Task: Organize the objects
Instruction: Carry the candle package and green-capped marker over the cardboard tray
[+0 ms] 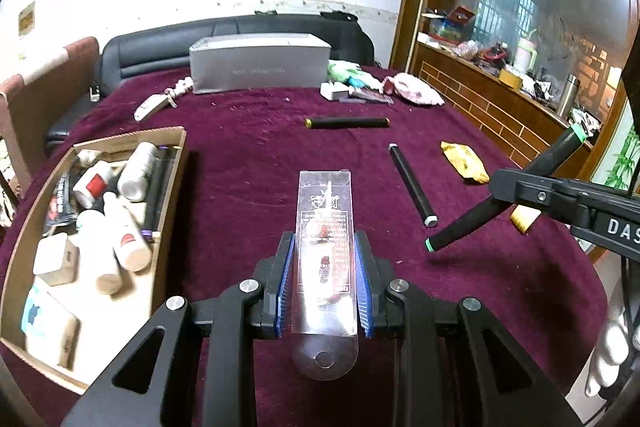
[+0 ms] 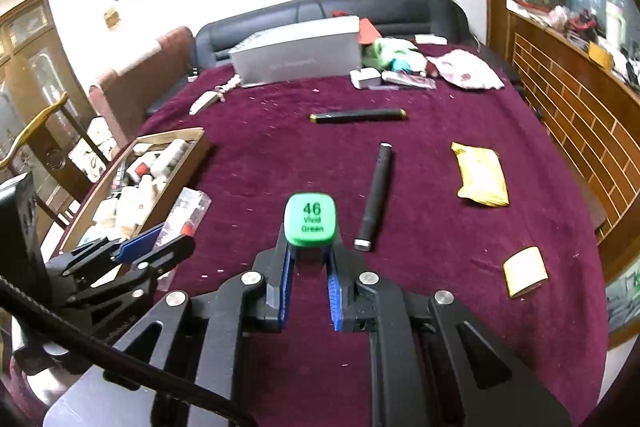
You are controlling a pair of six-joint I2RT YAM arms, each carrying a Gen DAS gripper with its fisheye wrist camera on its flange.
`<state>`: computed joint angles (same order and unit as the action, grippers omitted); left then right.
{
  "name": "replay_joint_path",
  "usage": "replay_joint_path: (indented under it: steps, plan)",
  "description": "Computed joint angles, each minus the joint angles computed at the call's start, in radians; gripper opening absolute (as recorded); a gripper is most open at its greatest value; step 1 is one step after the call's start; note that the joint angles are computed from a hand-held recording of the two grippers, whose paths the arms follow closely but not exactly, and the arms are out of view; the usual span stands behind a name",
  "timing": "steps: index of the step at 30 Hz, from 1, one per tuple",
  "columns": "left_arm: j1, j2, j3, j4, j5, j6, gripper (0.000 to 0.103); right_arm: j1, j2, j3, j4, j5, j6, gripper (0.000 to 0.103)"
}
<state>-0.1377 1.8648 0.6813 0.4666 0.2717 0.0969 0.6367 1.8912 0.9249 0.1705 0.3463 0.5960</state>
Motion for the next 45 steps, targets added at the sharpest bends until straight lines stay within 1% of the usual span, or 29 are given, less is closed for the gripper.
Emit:
replay_joint_path:
  steps: [4, 9, 18, 22, 27, 31, 36, 41, 45]
  plan:
    - [0.042, -0.039, -0.048, 0.044, 0.016, 0.008, 0.023, 0.048, -0.006, 0.031, -0.019, 0.021, -0.012, 0.013]
    - [0.103, -0.077, -0.092, 0.080, 0.037, 0.018, 0.023, 0.107, 0.019, 0.104, -0.051, 0.016, -0.038, 0.013]
    - [0.246, -0.134, -0.144, 0.135, 0.048, 0.038, 0.024, 0.174, 0.134, 0.293, -0.112, -0.052, -0.074, 0.013]
    - [0.327, -0.116, -0.125, 0.139, 0.068, 0.042, 0.024, 0.186, 0.203, 0.400, -0.150, -0.102, -0.083, 0.013]
    - [0.421, -0.048, -0.068, 0.132, 0.102, 0.052, 0.024, 0.197, 0.309, 0.565, -0.222, -0.154, -0.102, 0.013]
    - [0.467, 0.008, -0.025, 0.130, 0.118, 0.059, 0.024, 0.199, 0.400, 0.709, -0.291, -0.205, -0.107, 0.013]
    - [0.489, 0.067, 0.020, 0.134, 0.115, 0.065, 0.024, 0.199, 0.512, 0.888, -0.385, -0.248, -0.111, 0.013]
    - [0.508, 0.092, 0.052, 0.109, 0.131, 0.074, 0.024, 0.199, 0.623, 1.068, -0.492, -0.269, -0.112, 0.013]
    - [0.511, 0.121, 0.082, 0.091, 0.130, 0.077, 0.024, 0.189, 0.693, 1.184, -0.561, -0.296, -0.099, 0.013]
